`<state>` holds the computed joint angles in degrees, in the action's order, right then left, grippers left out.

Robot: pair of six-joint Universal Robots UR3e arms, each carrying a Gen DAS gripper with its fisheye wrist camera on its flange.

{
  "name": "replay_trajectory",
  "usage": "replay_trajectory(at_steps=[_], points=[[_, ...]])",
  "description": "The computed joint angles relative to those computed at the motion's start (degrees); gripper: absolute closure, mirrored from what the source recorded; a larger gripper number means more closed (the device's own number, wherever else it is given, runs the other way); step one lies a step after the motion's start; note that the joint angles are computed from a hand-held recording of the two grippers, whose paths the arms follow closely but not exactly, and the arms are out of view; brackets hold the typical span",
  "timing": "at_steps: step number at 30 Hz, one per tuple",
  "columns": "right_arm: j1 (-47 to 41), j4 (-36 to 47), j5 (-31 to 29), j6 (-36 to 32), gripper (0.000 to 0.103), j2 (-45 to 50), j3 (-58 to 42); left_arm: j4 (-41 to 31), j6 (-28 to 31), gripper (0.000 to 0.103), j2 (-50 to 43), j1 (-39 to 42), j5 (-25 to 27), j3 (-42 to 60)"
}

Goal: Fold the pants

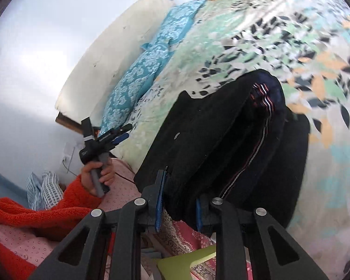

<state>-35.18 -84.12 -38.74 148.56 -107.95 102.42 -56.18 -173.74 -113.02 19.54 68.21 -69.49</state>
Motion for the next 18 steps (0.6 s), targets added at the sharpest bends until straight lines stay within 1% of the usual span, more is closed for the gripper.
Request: replay_trajectory(at_steps=[1, 2, 4, 7, 8, 10, 11, 12, 14, 16, 17, 18], points=[[-2.92, 3.96, 0.54, -3.87, 0.081, -0.99, 0.08, 0.07, 1.14, 0.024, 0.76, -0.6, -0.15, -0.69], [-4.53, 6.41, 1.02, -5.89, 0.081, -1.81, 0.1, 0.15, 1.84, 0.024, 1.27, -0.94, -0.28, -1.19], [-5.92, 8.14, 0.98, -7.11, 0.082, -2.93, 0.07, -0.04, 3.37, 0.024, 2.32, -2.14, -0.73, -1.9], [-5.66, 4.39, -1.77, -2.81, 0.082, -3.81, 2.41, -1.34, 5.08, 0.023, 3.22, -4.04, -2.09, -2.09], [-4.96, 2.1, -4.27, -1.39, 0.082, -3.26, 3.44, -1.96, 5.77, 0.023, 3.37, -4.75, -2.51, -2.03], [-0.44, -5.55, -11.38, 5.39, 0.081, -0.05, 5.06, -2.94, 8.37, 0.023, 3.93, -7.0, -2.75, -2.54], [0.71, -7.05, -13.3, 7.13, 0.081, 1.34, 5.82, -3.23, 9.36, 0.023, 4.15, -7.9, -2.41, -2.67], [0.86, -7.42, -13.41, 8.31, 0.08, 2.12, 6.06, -3.17, 11.15, 0.023, 4.69, -9.52, -1.53, -3.48], [0.75, -6.57, -13.02, 8.57, 0.078, 2.71, 4.37, -2.53, 13.51, 0.023, 5.69, -11.45, -0.24, -5.17], [2.07, -5.07, -16.1, 8.63, 0.064, 3.11, 0.46, -1.81, 15.76, 0.023, 6.67, -13.49, 1.55, -6.98], [3.17, -5.84, -18.76, 9.0, 0.061, 2.93, -1.42, -1.41, 16.57, 0.023, 6.94, -14.48, 2.76, -7.64], [4.28, -6.95, -21.18, 9.34, 0.06, 2.68, -3.3, -1.2, 17.01, 0.023, 7.09, -14.99, 3.46, -7.99]])
